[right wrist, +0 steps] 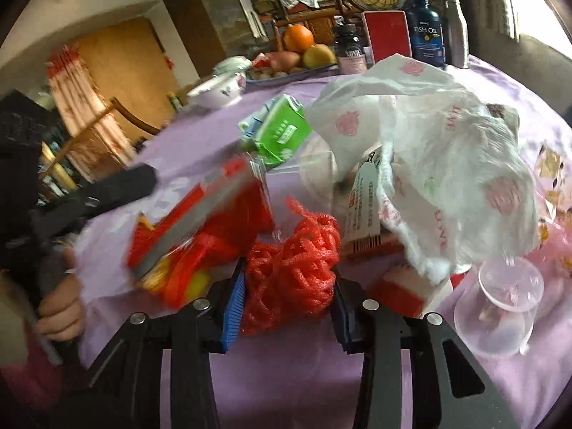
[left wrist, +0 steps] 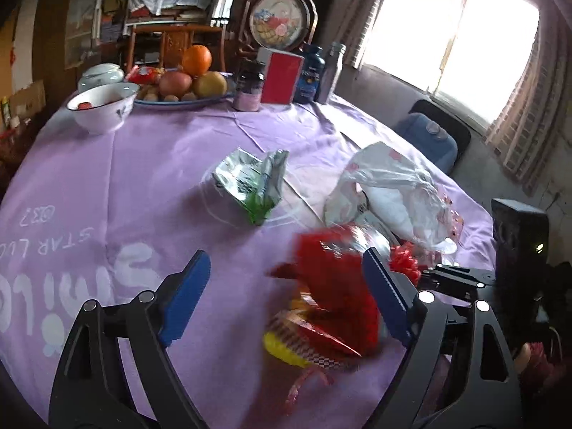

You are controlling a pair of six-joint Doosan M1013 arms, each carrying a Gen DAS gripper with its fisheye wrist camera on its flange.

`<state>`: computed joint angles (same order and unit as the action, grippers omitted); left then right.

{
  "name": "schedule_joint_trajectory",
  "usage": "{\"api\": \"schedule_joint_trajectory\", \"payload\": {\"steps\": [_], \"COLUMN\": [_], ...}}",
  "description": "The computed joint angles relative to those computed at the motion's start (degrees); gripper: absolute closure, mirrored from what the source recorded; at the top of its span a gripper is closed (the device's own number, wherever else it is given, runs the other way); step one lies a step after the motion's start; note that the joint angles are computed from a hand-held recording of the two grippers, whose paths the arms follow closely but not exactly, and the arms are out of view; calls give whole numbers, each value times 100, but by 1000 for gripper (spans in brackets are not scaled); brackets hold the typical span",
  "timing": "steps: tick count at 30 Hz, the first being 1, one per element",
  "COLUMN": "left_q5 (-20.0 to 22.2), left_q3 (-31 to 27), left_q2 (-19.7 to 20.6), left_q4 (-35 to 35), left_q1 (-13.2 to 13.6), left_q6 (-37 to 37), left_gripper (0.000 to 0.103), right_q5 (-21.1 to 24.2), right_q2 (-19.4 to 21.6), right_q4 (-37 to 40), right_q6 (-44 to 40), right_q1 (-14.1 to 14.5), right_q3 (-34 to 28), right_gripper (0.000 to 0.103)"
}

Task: Collect trash
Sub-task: 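Lift the red snack wrapper with the left tool while the right tool lifts the red mesh bag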

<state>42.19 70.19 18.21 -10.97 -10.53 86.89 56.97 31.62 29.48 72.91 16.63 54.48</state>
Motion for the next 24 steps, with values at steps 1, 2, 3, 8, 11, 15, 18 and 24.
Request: {"api": "schedule_joint_trajectory", "payload": {"steps": [1, 2, 3, 8, 11, 15, 18, 24], "left_q5": [26, 53, 80, 372, 744, 677, -99, 356], "left_q3": [-4, -9, -11, -108, -351, -439, -137, -320], "left_q2": [5, 13, 20, 119, 309, 367, 140, 291], "left_q4": [-38, -55, -111, -125, 345, 753, 941, 1086], "left_q1": [-13, -37, -60, -226, -340, -439, -528, -733], "left_q6": [103, 229, 383, 925, 606, 212, 202, 522], "left_gripper": [19, 19, 19, 7, 7, 7, 7, 7], "right_q5": [-129, -216, -263, -559, -657, -748, -841, -1063], "right_q2": [-104, -198, -290, -599, -714, -802, -878, -1013], "right_q4": [115, 237, 411, 655, 759, 857, 954, 1110], "right_q6": [-108, -237, -412, -683, -686, -685, -766, -825], "right_q1": [-36, -74, -123, -272, -350, -400, -437, -532], "right_q3": [164, 305, 440, 887, 1067, 1219, 1331, 1524], "right_gripper": [61, 61, 61, 61, 60, 60, 60, 60]}}
